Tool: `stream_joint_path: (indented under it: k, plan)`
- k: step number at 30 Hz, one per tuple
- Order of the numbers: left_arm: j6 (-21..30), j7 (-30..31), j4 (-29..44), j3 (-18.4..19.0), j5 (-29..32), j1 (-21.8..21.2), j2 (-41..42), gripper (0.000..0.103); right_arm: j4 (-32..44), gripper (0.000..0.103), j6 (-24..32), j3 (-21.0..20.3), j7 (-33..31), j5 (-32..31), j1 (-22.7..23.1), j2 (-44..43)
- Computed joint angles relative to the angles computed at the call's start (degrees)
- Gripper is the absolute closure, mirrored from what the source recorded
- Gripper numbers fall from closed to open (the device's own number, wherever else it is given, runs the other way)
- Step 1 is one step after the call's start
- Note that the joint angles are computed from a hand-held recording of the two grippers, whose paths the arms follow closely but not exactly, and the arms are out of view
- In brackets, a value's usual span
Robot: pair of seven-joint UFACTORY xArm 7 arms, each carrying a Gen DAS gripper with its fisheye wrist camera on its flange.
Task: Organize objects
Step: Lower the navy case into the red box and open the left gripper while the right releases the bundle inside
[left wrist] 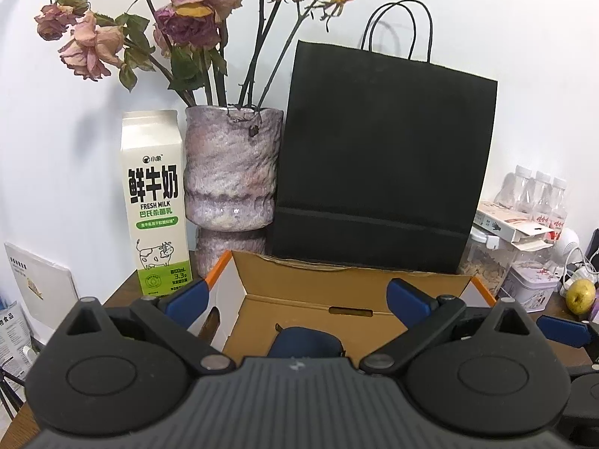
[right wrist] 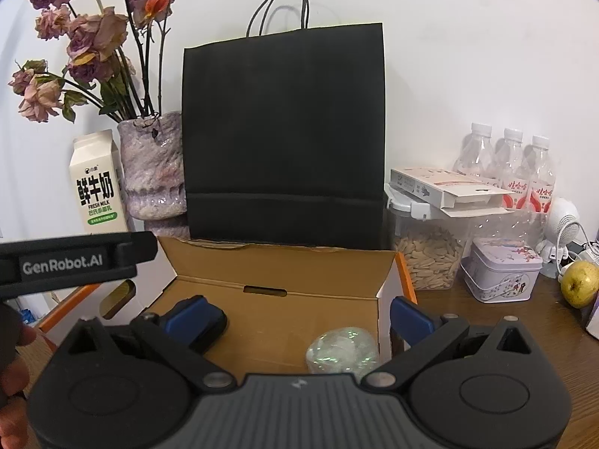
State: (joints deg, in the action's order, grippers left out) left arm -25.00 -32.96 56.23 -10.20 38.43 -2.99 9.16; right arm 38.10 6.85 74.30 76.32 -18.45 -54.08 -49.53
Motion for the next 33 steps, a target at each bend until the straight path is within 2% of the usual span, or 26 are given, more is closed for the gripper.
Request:
stream_joint_path:
  k: [2, 9, 16, 25, 33]
  plan:
    - [-0.3, 0.4, -0.7, 0.3, -1.1, -0.2, -0.7, 0.0, -0.2, 0.0, 0.1, -0.6, -0.1, 0.0, 0.8, -0.2]
    - [-2.1, -2.3, -2.6, 1.6, 1.8, 0.1, -3.2, 0.0, -0.7, 0.0, 1.7, -3.2, -0.3, -0.5, 4.4, -1.2]
    - [-4.7, -7.8, -5.2, 4.5, 7.4, 0.0, -6.9, 0.0, -0.8, 0.0, 3.2, -5.3, -0.7, -1.9, 8.3, -2.3]
    - [-9.0, -11.6, -10.8, 9.2, 12.3, -1.0, -13.2, 0.0, -1.9, 0.0, 7.2, -8.2, -0.6, -3.4, 15.4, -4.3]
    - [-10.0, -12.8, -16.1, 12.6, 15.7, -2.0, -18.6, 0.0, -3.5, 0.0, 10.8, -11.0, 0.6, -5.2, 22.2, -5.7]
